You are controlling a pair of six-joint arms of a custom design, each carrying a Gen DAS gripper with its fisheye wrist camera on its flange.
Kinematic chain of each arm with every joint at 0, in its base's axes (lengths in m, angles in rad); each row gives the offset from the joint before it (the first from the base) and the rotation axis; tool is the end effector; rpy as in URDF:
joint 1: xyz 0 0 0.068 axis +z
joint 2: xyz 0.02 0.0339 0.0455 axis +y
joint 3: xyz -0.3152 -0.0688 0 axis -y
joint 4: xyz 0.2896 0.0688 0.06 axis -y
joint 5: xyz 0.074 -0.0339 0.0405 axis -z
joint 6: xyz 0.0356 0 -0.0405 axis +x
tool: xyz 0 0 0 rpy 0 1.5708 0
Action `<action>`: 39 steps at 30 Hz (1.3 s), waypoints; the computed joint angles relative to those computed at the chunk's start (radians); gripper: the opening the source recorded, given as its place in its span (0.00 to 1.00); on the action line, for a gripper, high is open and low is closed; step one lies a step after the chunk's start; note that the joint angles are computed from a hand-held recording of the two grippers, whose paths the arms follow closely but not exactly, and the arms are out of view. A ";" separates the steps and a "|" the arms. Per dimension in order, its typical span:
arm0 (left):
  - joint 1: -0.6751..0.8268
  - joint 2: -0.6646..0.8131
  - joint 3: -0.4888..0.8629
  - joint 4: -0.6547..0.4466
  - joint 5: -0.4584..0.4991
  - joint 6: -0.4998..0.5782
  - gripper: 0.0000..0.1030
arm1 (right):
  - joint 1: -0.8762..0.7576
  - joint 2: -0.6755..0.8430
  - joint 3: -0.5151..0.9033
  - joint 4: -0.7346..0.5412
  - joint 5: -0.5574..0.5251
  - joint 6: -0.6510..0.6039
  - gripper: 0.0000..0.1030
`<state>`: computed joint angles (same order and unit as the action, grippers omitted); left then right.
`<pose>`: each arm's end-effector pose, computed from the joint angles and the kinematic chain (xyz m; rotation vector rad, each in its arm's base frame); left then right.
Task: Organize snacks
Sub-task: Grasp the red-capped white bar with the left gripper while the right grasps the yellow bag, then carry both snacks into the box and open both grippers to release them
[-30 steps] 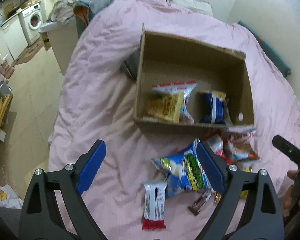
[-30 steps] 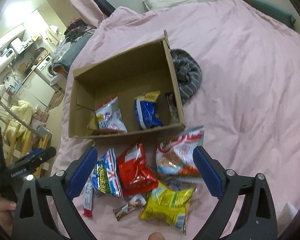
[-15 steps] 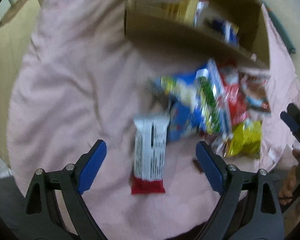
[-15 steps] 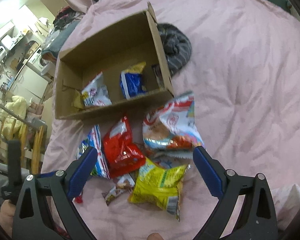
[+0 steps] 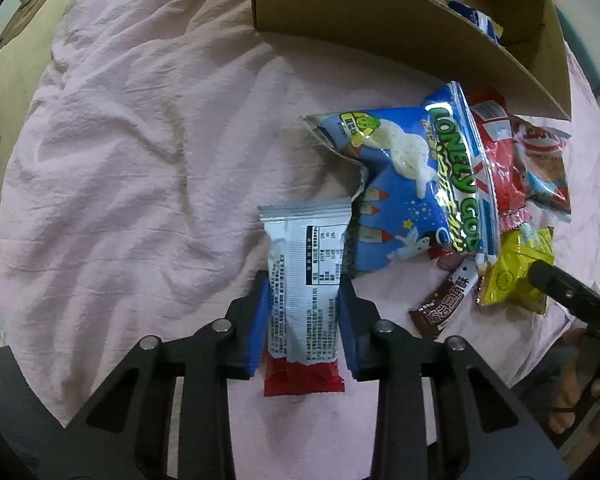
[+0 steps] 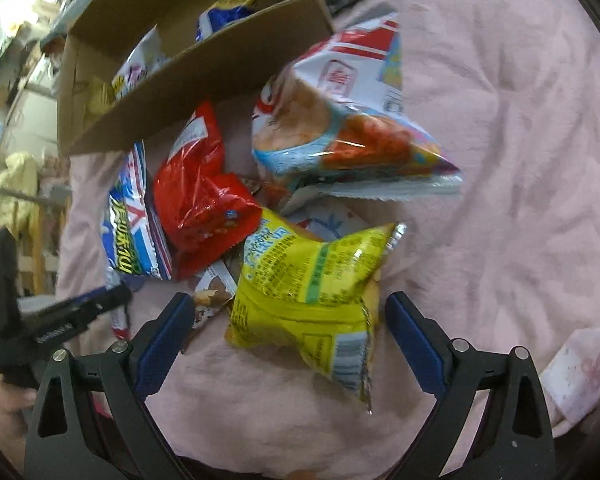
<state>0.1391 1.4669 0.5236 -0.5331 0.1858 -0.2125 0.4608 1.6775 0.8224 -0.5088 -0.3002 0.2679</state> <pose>0.2150 0.0235 0.1193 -0.5186 2.9963 -0.2884 0.2739 0.1477 0.1420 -0.3368 2.9904 0.5365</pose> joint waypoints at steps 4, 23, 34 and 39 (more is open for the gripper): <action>-0.030 -0.028 0.005 -0.009 -0.049 0.007 0.26 | 0.036 0.019 0.010 -0.015 0.059 -0.020 0.69; -0.072 -0.179 0.018 -0.013 -0.235 -0.042 0.26 | -0.106 -0.282 -0.132 0.005 0.016 -0.081 0.58; -0.053 -0.240 0.039 -0.028 -0.252 -0.049 0.26 | -0.061 -0.408 -0.165 0.114 -0.077 -0.006 0.57; -0.046 -0.306 0.023 0.005 -0.272 -0.020 0.26 | -0.060 -0.434 -0.165 0.164 -0.092 0.020 0.57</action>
<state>0.0934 1.1605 0.5471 -0.5281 -0.0865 -0.2322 0.4011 1.2433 0.6577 -0.3448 -0.3922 0.2881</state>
